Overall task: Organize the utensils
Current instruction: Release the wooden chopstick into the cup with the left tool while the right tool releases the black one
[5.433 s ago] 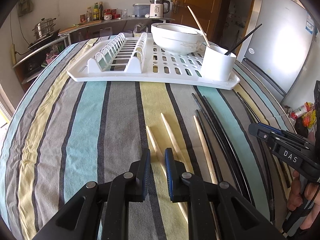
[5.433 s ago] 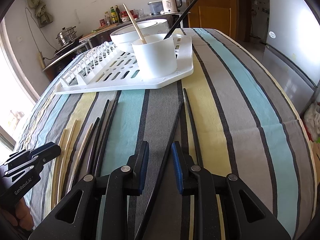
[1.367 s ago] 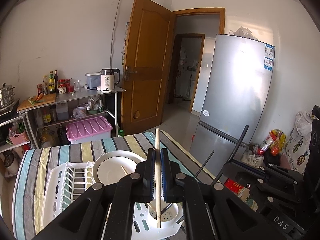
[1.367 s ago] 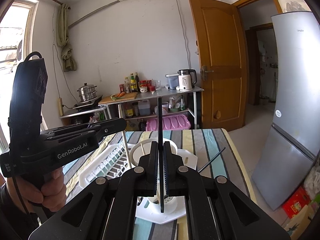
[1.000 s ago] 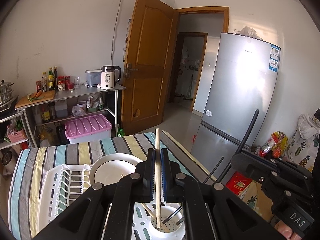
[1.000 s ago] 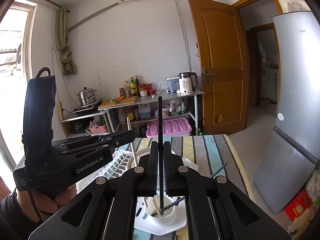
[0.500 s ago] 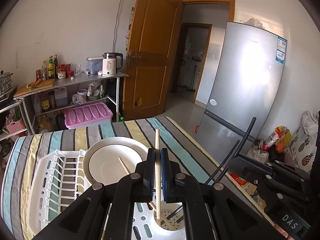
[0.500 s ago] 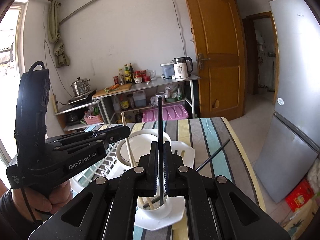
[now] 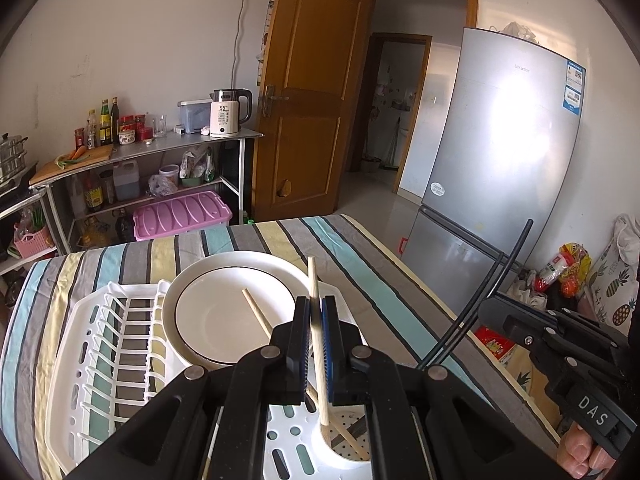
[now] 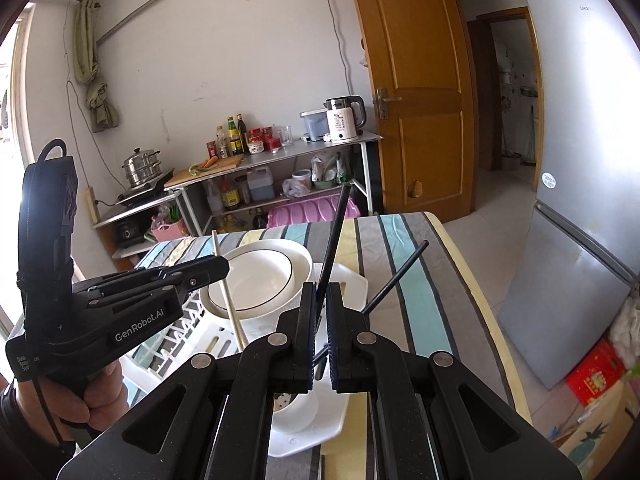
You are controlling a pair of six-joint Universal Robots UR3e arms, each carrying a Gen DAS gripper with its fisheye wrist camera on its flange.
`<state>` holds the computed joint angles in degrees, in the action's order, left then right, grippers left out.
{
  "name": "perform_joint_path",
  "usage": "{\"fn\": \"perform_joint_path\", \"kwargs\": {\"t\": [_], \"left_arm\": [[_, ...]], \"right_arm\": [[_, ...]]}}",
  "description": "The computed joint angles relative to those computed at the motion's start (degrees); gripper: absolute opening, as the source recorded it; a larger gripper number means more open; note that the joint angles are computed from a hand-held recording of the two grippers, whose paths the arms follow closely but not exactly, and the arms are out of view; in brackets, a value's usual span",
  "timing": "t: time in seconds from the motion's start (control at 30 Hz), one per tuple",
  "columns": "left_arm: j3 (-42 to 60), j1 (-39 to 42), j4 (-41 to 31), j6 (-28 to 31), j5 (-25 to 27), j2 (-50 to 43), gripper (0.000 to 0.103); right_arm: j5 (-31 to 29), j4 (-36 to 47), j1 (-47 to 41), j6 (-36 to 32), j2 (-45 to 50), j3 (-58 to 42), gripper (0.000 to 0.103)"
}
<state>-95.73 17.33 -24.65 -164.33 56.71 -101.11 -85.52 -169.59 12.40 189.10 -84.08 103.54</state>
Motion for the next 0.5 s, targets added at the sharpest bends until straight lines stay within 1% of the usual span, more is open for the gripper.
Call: {"fn": "perform_joint_path", "kwargs": {"t": [0.17,0.23,0.3,0.5], "left_arm": [[-1.52,0.77,0.23,1.0,-1.31,1.09,0.006],[-2.59,1.16,-0.18,1.62,-1.63,2.33,0.006],[-4.02,1.58,-0.36,2.05,-1.87,3.98,0.006],[-9.91,4.21,-1.53,4.34,-3.39,10.59,0.006]], "right_arm": [[0.17,1.16,-0.08,-0.33,-0.92,0.26,0.005],[0.51,1.27,-0.06,-0.55,-1.48,0.71,0.007],[0.12,1.36,0.19,-0.59,-1.91,0.9,0.012],[-0.97,1.38,1.28,-0.47,-4.95,3.38,0.013]]}}
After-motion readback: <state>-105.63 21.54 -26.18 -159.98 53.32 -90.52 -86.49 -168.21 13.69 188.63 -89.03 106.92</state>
